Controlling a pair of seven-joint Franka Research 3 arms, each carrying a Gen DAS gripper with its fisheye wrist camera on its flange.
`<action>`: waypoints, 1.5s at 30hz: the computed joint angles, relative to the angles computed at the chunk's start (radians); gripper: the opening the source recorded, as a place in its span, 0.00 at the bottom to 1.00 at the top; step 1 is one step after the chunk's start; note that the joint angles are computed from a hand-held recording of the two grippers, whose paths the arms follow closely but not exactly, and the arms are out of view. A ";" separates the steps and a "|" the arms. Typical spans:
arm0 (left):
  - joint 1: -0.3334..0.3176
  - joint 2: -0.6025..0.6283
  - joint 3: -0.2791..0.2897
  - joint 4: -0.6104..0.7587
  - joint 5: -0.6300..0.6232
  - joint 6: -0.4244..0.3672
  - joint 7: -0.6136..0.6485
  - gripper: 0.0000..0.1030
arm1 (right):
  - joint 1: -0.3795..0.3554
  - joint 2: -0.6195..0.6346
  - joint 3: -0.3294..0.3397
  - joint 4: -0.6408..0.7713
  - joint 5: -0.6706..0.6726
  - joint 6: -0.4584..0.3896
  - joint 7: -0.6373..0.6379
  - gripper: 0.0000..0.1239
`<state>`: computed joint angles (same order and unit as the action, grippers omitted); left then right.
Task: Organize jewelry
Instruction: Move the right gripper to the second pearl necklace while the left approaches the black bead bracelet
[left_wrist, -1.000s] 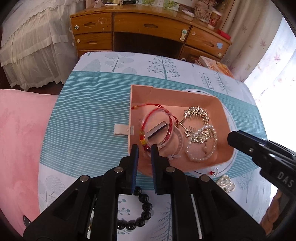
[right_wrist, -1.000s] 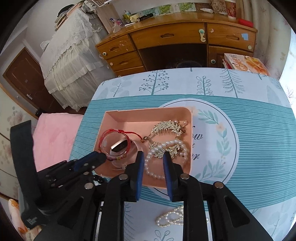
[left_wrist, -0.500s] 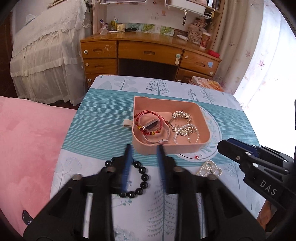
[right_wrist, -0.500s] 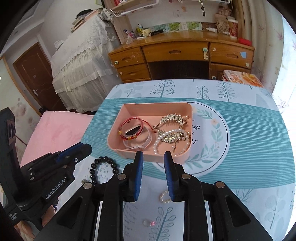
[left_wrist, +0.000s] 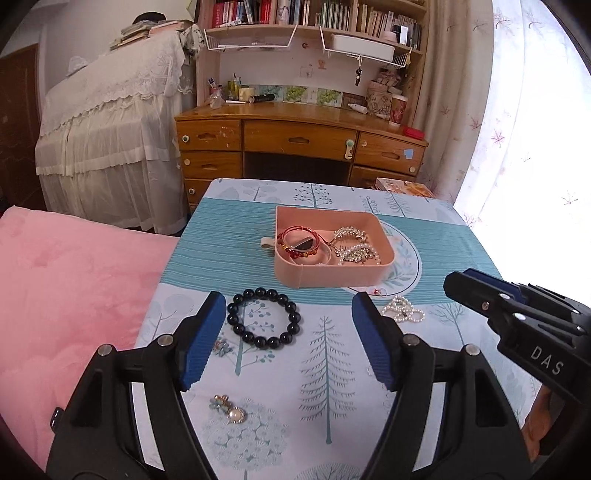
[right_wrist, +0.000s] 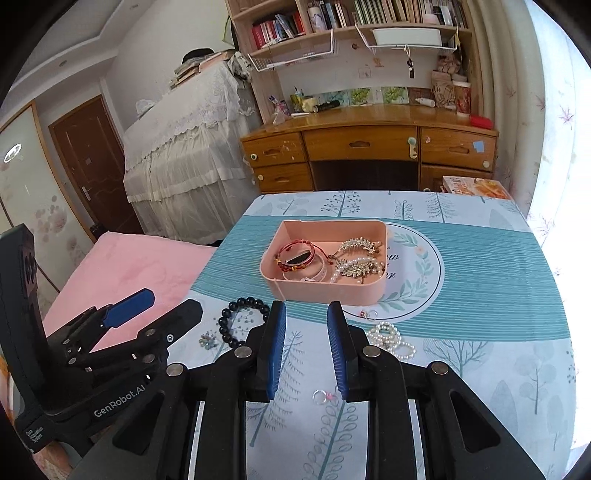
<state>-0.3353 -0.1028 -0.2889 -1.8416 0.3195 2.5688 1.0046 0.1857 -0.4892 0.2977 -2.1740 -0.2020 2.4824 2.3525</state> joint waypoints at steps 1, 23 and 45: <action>-0.001 -0.017 0.002 -0.016 -0.007 0.002 0.002 0.66 | 0.001 -0.018 0.009 -0.011 -0.004 -0.004 0.012 0.20; 0.011 -0.214 0.001 -0.225 -0.004 0.004 -0.020 0.66 | 0.036 -0.167 0.109 -0.118 -0.010 -0.123 0.124 0.27; -0.046 -0.201 0.103 -0.324 -0.306 -0.015 0.287 0.66 | 0.093 -0.175 0.055 -0.258 0.062 -0.079 -0.009 0.27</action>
